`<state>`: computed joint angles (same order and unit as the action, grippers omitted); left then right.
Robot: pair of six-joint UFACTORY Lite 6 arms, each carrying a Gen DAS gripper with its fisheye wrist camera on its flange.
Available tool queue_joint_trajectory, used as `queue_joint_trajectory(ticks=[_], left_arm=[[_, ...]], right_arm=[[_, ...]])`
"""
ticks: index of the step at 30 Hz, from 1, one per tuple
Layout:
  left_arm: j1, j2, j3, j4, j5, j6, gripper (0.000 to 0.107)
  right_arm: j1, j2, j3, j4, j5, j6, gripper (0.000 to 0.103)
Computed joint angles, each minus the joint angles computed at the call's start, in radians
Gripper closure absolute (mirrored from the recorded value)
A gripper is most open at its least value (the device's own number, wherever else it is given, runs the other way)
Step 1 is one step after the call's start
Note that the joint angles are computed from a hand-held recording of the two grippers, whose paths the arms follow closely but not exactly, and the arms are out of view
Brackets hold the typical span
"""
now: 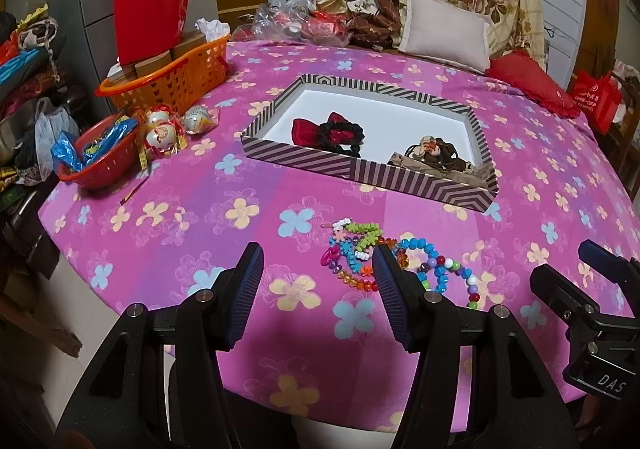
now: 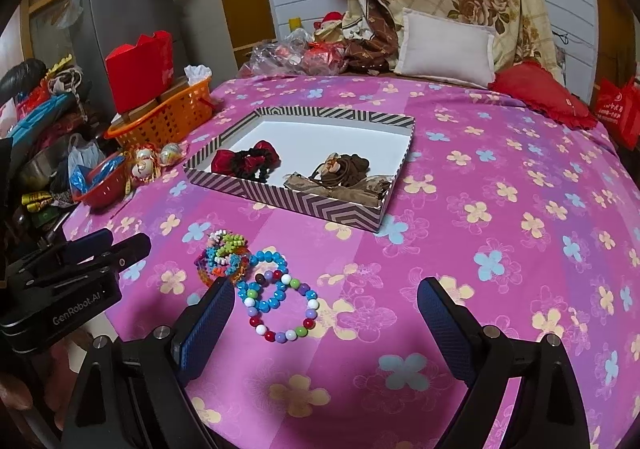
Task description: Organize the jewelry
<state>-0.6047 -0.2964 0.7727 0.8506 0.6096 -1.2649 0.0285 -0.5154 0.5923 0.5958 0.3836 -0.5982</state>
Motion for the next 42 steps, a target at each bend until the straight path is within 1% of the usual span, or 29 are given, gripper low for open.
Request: queue_joint_trajectory(ticks=[5, 18, 27, 42], left_arm=[[0.007, 0.014, -0.006, 0.003, -0.015, -0.007, 0.051], [0.048, 0.037, -0.008, -0.044, -0.049, 0.035, 0.051], [0.061, 0.057, -0.009, -0.055, -0.064, 0.043, 0.051], [0.063, 0.077, -0.011, -0.057, -0.074, 0.036, 0.051]], right_arm=[[0.016, 0.009, -0.010, -0.016, -0.023, 0.014, 0.012], [0.070, 0.032, -0.022, -0.132, -0.069, 0.105, 0.012], [0.039, 0.051, -0.021, -0.022, -0.050, -0.001, 0.012], [0.037, 0.072, -0.017, -0.012, -0.052, -0.005, 0.012]])
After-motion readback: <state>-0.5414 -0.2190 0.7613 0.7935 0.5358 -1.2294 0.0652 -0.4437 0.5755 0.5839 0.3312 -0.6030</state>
